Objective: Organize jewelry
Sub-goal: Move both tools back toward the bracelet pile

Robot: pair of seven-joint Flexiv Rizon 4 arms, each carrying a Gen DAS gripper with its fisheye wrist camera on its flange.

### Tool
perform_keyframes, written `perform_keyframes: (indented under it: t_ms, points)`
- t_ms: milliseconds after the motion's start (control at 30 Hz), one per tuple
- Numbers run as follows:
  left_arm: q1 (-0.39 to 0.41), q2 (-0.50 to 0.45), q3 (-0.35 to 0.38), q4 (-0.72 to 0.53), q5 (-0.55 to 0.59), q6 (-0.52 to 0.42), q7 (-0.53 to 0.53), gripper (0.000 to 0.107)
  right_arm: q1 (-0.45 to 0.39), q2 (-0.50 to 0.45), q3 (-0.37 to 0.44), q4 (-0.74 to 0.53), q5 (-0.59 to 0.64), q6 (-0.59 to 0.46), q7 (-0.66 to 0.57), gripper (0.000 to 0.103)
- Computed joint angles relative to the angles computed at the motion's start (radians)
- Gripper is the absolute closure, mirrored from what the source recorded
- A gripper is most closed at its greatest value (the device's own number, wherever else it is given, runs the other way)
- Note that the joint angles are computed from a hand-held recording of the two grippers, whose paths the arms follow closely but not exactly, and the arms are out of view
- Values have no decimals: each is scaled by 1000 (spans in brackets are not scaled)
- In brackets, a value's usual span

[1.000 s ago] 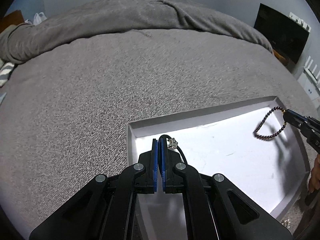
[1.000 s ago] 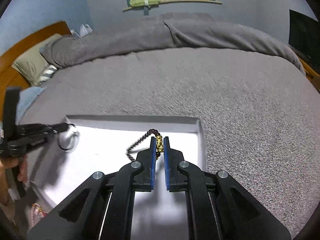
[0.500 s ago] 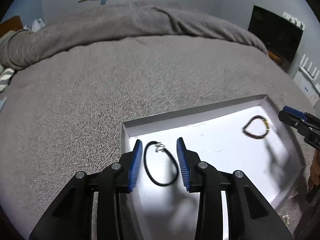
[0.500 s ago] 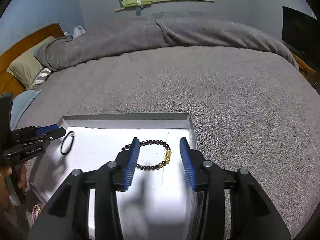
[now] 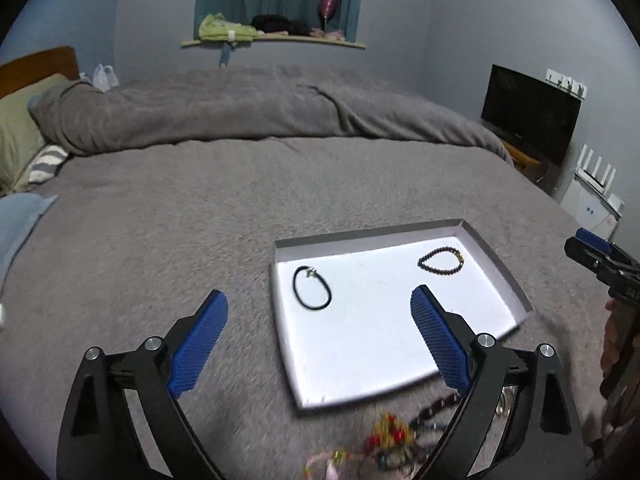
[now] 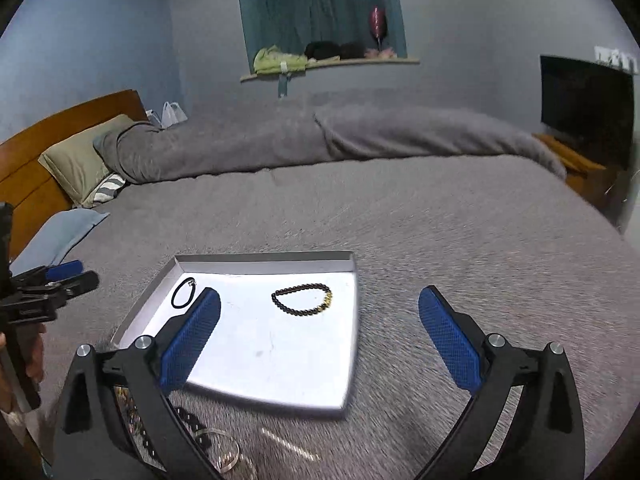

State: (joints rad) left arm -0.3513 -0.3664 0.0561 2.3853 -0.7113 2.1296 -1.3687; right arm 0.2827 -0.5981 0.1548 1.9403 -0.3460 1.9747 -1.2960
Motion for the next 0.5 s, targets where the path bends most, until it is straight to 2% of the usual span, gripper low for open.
perform_keyframes:
  t_ms: [100, 233, 400, 500]
  points:
    - [-71, 10, 11, 35, -93, 50, 39, 13, 36, 37, -42, 62, 53, 45, -28, 5]
    - [-116, 22, -23, 94, -202, 100, 66, 13, 22, 60, -40, 123, 80, 80, -40, 5]
    - [-112, 29, -68, 174, -199, 149, 7, 13, 14, 82, -43, 187, 83, 83, -79, 5]
    - [-146, 6, -80, 191, -260, 170, 27, 13, 12, 84, -46, 211, 87, 87, -101, 5]
